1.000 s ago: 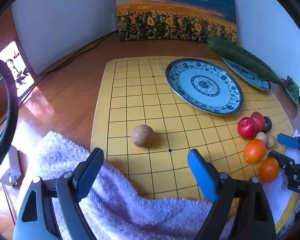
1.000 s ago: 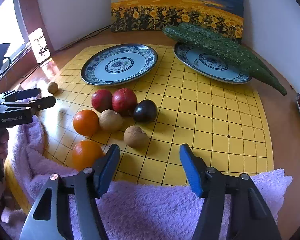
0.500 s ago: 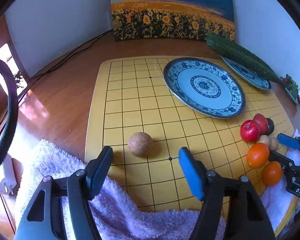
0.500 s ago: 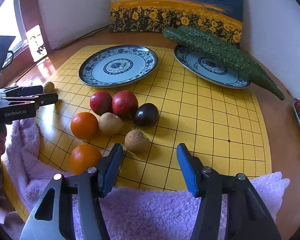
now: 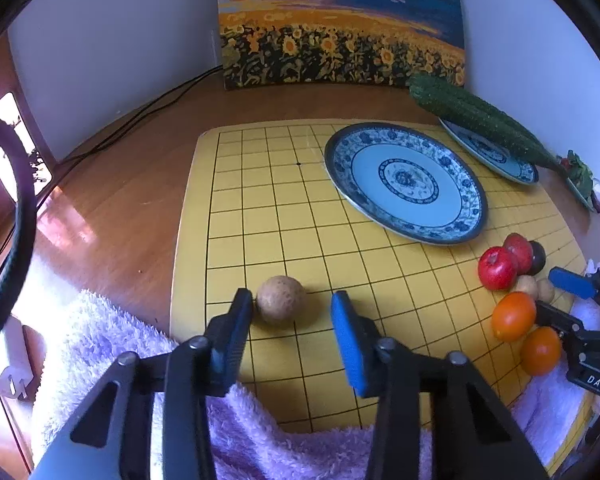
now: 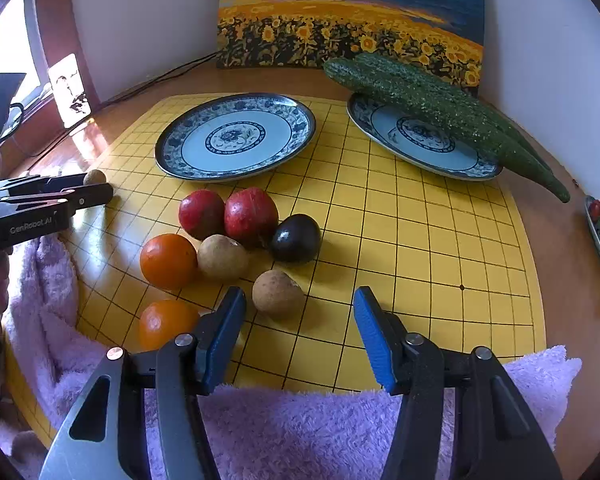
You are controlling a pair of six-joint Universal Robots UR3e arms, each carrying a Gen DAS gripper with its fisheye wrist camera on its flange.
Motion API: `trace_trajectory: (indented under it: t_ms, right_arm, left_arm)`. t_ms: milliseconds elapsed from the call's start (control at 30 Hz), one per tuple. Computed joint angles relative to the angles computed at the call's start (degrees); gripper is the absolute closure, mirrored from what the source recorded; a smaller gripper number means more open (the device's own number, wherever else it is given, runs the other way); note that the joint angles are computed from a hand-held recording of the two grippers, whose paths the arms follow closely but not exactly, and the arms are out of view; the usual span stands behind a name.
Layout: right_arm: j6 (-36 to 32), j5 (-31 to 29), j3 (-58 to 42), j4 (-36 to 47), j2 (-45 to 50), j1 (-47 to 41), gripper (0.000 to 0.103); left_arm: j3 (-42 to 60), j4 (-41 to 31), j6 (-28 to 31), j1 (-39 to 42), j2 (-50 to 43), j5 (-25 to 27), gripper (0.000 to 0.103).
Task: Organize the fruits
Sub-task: 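Move the left tool to the lone brown fruit while the right tool approaches another brown fruit, then close the left tool on its brown fruit while the right tool closes on the other, then carry both brown fruits onto the empty patterned plate and open both tools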
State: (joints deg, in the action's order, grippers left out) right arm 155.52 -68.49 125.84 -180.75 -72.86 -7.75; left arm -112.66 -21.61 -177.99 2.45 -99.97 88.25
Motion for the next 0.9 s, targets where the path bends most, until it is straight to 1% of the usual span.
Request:
trace_trajectory:
  t_ms: [67, 133, 200, 267, 300, 333, 400, 433, 467, 667, 900]
  right_arm:
    - [0.18, 0.06, -0.01, -0.33, 0.13, 0.12, 0.048]
    - [0.02, 0.33, 0.06, -0.44, 0.10, 0.23, 0.053]
    - [-0.30, 0.18, 0.13, -0.71, 0.12, 0.54, 0.055]
    - [-0.46, 0.36, 0.17, -0.63, 0.05, 0.53, 0.056]
    - [-0.48, 0.42, 0.25, -0.68, -0.01, 0.45, 0.059]
    - [-0.41, 0.54, 0.33, -0.74, -0.09, 0.36, 0.064]
    - [-0.28, 1.01, 0.26, -0.57, -0.12, 0.03, 0.070]
    - [-0.21, 1.23, 0.26, -0.57, -0.13, -0.13, 0.075]
    - [-0.14, 1.66, 0.27, -0.45, -0.17, -0.37, 0.077]
    - [-0.94, 3.76, 0.35, 0.54, -0.43, -1.52, 0.077]
    - [-2.53, 6.31, 1.74, 1.80, -3.21, -3.52, 0.078]
  left_arm:
    - [0.04, 0.02, 0.08, -0.06, -0.02, -0.06, 0.067]
    - [0.07, -0.04, 0.24, -0.11, 0.00, -0.27, 0.071]
    - [0.17, -0.17, 0.43, -0.22, -0.05, -0.47, 0.077]
    - [0.25, -0.38, 0.50, -0.34, 0.02, -0.36, 0.077]
    - [0.18, -0.36, 0.37, -0.31, 0.08, -0.47, 0.077]
    - [0.07, -0.38, 0.28, -0.15, 0.19, -0.85, 0.077]
    - [-0.24, -0.66, 0.24, 0.24, 0.62, -1.81, 0.077]
    - [-0.27, -0.85, 0.20, 0.31, 0.73, -2.03, 0.077]
    - [-0.50, -1.08, 0.22, 0.44, 1.10, -2.24, 0.077]
    - [-1.76, -2.04, 0.08, 0.35, 3.77, -2.94, 0.077]
    - [-0.87, -5.54, -1.39, -0.85, 6.89, -2.58, 0.077]
